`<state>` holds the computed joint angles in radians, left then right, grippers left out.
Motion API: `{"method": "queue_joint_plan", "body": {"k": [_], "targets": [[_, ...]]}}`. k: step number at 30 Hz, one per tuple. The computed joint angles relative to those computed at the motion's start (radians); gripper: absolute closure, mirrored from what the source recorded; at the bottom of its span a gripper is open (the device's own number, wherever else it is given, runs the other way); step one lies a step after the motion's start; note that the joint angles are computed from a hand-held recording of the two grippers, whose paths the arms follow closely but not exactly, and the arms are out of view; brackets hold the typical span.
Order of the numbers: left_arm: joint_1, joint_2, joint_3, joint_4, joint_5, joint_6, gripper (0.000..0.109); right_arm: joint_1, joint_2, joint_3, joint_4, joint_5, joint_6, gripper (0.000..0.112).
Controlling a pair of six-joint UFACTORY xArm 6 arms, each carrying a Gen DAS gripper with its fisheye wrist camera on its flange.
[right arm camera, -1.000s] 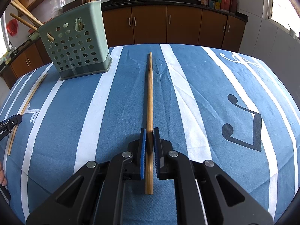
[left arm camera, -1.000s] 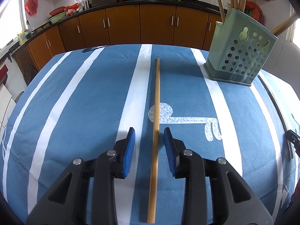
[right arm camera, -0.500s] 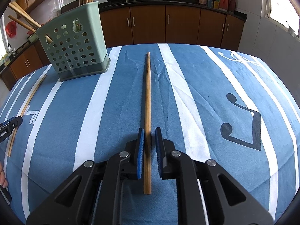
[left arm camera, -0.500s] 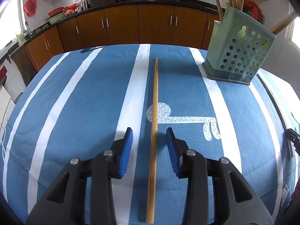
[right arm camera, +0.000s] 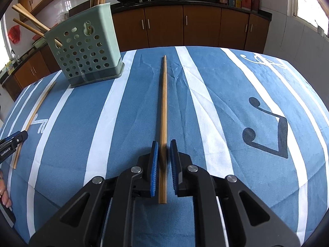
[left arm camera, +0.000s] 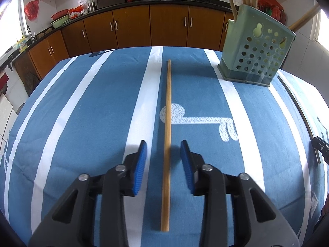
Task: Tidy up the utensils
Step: 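Close the right gripper on a wooden chopstick while the left gripper grasps another, then lift and lower the right gripper's chopstick into the green holder while the left gripper inserts its own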
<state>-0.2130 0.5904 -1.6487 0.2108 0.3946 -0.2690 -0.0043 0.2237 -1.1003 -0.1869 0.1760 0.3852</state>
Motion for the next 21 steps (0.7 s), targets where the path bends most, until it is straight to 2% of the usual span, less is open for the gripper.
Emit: {"method": "queue_joint_plan", "body": {"k": [3, 9, 15, 21], "targets": [[-0.003, -0.026, 0.041, -0.016, -0.018, 0.024, 0.1, 0.001, -0.01, 0.016, 0.039, -0.009, -0.028, 0.104], [0.0, -0.062, 0.081, -0.014, -0.021, 0.043, 0.101, -0.006, -0.056, 0.068, 0.011, -0.062, 0.004, 0.104], [0.013, -0.135, 0.134, 0.022, -0.095, 0.013, 0.101, -0.04, -0.114, 0.092, -0.115, -0.135, 0.136, 0.105], [0.024, -0.197, 0.16, 0.044, -0.184, -0.022, 0.101, -0.081, -0.152, 0.075, -0.31, -0.19, 0.316, 0.105]]}}
